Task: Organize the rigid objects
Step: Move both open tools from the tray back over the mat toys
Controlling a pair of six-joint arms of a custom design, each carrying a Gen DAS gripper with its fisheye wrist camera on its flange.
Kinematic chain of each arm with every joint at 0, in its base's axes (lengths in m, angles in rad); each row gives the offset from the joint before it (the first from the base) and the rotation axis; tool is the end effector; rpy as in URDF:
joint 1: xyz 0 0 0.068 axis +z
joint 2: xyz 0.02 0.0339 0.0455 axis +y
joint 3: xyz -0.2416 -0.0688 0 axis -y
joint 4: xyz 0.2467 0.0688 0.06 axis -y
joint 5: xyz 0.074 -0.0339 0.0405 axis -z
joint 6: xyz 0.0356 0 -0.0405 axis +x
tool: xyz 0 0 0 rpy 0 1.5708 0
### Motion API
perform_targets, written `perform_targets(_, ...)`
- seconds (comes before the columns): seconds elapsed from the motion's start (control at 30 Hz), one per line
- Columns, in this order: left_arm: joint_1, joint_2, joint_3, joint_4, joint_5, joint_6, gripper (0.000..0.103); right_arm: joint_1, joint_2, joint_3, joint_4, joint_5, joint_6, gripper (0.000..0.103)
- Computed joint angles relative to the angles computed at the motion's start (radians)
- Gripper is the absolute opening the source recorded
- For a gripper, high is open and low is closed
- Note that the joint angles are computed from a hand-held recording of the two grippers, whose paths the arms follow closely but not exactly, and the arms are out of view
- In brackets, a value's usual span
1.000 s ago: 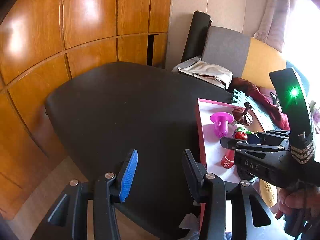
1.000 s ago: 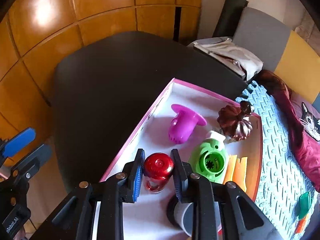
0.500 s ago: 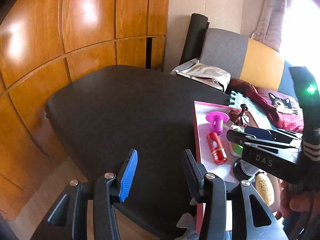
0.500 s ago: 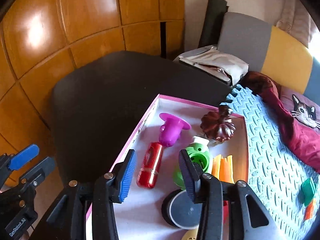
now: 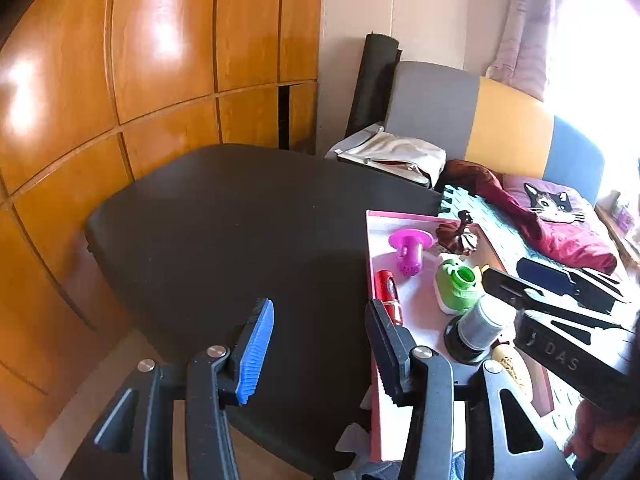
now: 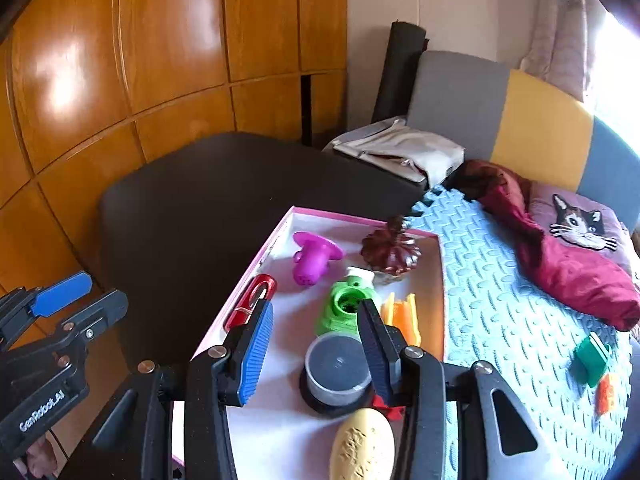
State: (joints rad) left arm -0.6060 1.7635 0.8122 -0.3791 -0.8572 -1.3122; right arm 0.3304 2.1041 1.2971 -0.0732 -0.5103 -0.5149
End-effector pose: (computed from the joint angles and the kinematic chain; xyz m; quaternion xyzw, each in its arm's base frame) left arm 0.2467 -0.1382 0.0901 -0.3590 0.8300 0.1477 0.4004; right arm 0.3952 0.1539 0.1039 -0.4514 0.7954 0.2063 0.3480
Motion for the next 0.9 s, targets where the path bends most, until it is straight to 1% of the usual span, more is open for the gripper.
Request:
perform_targets(0.2, -0.022, 0.01, 0.042, -0.022, -0.017, 0.024, 0.049, -0.064, -0.045, -0.053, 0.055, -0.022, -0.002, 0.044)
perform_targets(0.37, -0.036, 0.032, 0.085, -0.027, -0.023, 0.058, 0.049, -0.12, -0.036, -0.041, 0.065, -0.034, -0.002, 0.044)
perform_targets(0.73, -0.059, 0.109, 0.205, -0.011, -0.016, 0.164, 0.049, -0.219, -0.012, -0.019, 0.119, 0.021, 0.0, 0.044)
perform_targets(0.9, -0.066, 0.157, 0.282, -0.009, -0.01, 0.216, 0.049, -0.263, -0.005, -0.018, 0.153, 0.034, -0.028, 0.044)
